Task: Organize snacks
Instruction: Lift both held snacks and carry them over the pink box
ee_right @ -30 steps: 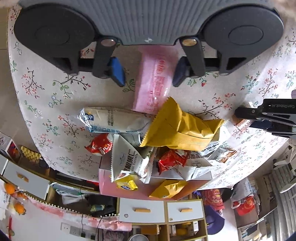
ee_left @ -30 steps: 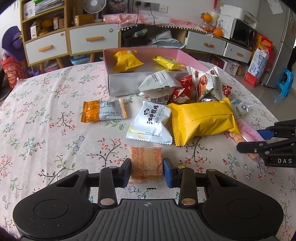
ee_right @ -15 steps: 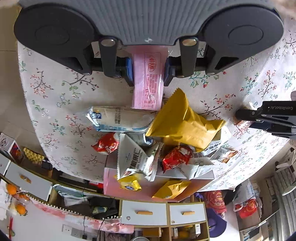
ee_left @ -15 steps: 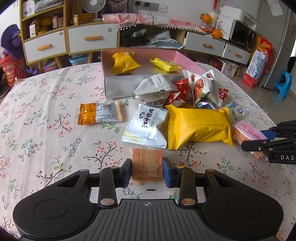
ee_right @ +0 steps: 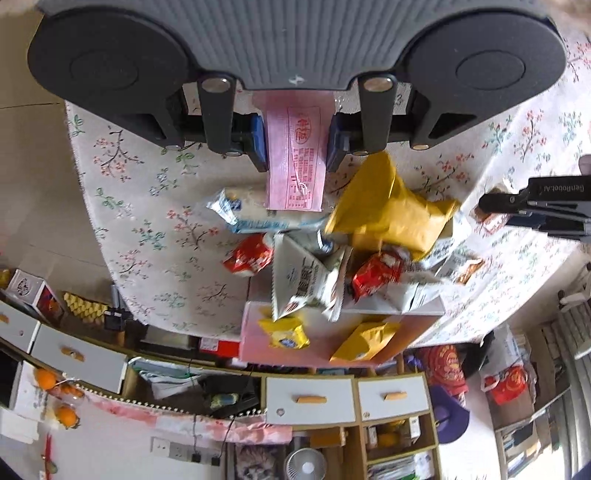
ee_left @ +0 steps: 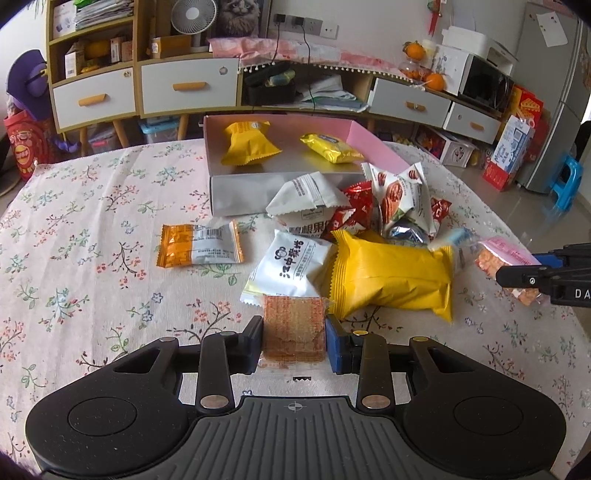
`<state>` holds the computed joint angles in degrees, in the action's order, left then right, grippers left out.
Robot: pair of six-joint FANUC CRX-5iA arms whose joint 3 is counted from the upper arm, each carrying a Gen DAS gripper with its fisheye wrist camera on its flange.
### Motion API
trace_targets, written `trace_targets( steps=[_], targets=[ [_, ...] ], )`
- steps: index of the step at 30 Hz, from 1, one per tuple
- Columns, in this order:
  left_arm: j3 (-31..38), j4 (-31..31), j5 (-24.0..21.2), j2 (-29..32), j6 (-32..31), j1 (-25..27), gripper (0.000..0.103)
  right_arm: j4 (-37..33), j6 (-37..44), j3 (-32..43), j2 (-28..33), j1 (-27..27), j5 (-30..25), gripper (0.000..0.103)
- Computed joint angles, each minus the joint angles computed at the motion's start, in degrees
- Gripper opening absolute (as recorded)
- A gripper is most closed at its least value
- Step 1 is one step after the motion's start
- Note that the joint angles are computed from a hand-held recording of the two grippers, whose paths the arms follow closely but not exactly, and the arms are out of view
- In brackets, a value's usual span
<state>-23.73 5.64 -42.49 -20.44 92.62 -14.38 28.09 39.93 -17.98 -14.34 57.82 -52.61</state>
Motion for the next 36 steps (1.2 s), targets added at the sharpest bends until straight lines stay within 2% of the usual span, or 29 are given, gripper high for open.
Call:
trace_targets(
  steps=[12, 22, 36],
  targets=[
    [2.16, 0.23, 1.68, 1.36, 1.13, -0.49, 0.032, 1.55, -3.58, 0.10, 0.05, -1.46, 3.36, 0.029],
    [5.13, 0.71, 3.29, 3.60, 2.05, -0.52, 0.032, 1.73, -4.96, 2.25, 2.37, -2.51, 6.98, 0.029],
    [12.39, -0.37, 3.69, 10.63, 3.16, -0.22, 0.032, 0.77, -4.23, 7.77, 8.02, -5.49, 10.90, 0.029]
  ],
)
